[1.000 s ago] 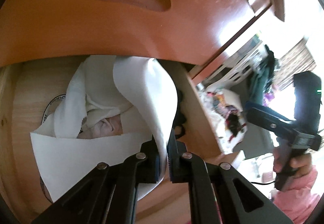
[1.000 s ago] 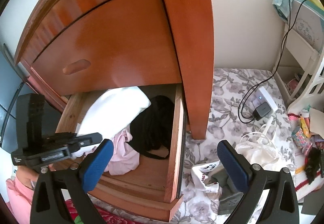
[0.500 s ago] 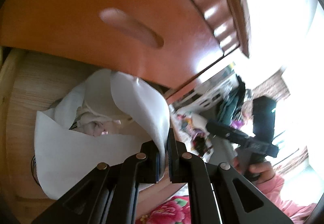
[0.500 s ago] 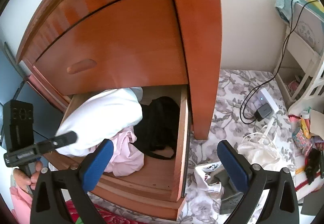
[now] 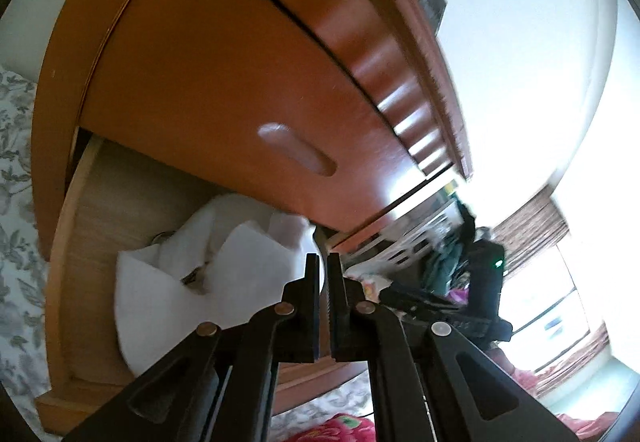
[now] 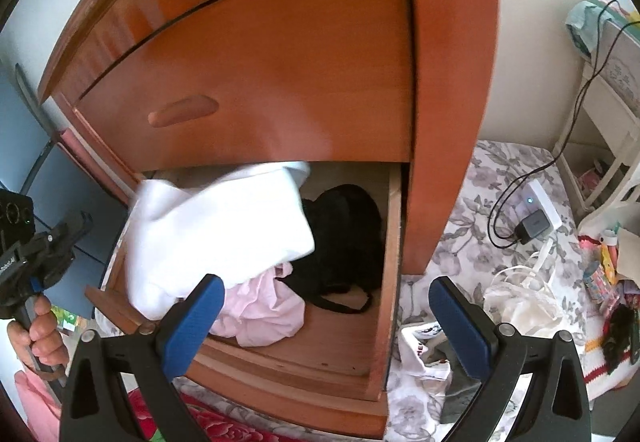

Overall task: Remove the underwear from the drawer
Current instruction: 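Lift the white cloth from the drawer with the left gripper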

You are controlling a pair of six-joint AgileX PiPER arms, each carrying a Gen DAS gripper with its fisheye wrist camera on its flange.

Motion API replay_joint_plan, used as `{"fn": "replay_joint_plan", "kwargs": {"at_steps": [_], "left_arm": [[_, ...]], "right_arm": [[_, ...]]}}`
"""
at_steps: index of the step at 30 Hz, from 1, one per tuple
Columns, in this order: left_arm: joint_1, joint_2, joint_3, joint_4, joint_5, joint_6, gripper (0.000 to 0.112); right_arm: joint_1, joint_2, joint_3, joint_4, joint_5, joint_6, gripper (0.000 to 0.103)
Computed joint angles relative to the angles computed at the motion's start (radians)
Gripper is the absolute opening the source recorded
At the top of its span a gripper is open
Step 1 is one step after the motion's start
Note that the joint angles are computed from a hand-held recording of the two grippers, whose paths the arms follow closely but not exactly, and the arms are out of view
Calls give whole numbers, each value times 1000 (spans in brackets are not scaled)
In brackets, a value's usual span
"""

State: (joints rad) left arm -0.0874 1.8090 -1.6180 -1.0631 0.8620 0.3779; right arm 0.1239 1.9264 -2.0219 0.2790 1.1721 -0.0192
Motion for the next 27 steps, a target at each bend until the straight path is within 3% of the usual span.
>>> {"fn": "replay_joint_plan", "kwargs": {"at_steps": [4, 6, 7, 8, 10, 15, 19, 21, 22, 23, 25, 27], "left_arm": [[-58, 53, -102, 186, 30, -146, 3], [-89, 80, -152, 275, 39, -210, 8], [-108, 94, -183, 340, 47, -251, 24], [-120, 101, -200, 387, 51, -281, 47], [-143, 109, -220, 482, 51, -335, 53], [-172, 183, -321, 634, 131, -429, 53], [-195, 253, -406, 657, 205, -444, 53], [-209, 271, -425, 673, 210, -453, 41], [-214, 278, -432, 673, 205, -455, 23], [-215, 282, -429, 671, 197, -456, 14], [-216, 278, -413, 655, 178, -442, 10], [-191, 239, -322, 532, 114, -352, 8]], "right_arm": [[12, 5, -2, -2, 1, 8, 103], [16, 8, -5, -5, 5, 11, 103], [17, 7, -6, -7, 7, 12, 103], [18, 5, -6, -7, 9, 11, 103], [16, 2, -5, -7, 13, 9, 103], [8, 4, -4, -8, 16, 18, 103], [11, 10, 6, 3, 18, 15, 103], [15, 14, 7, -1, 22, 15, 103], [17, 14, 8, -3, 22, 16, 103], [18, 13, 12, -4, 21, 17, 103], [18, 11, 16, -4, 21, 16, 103], [17, 12, 15, -5, 23, 15, 103]]}}
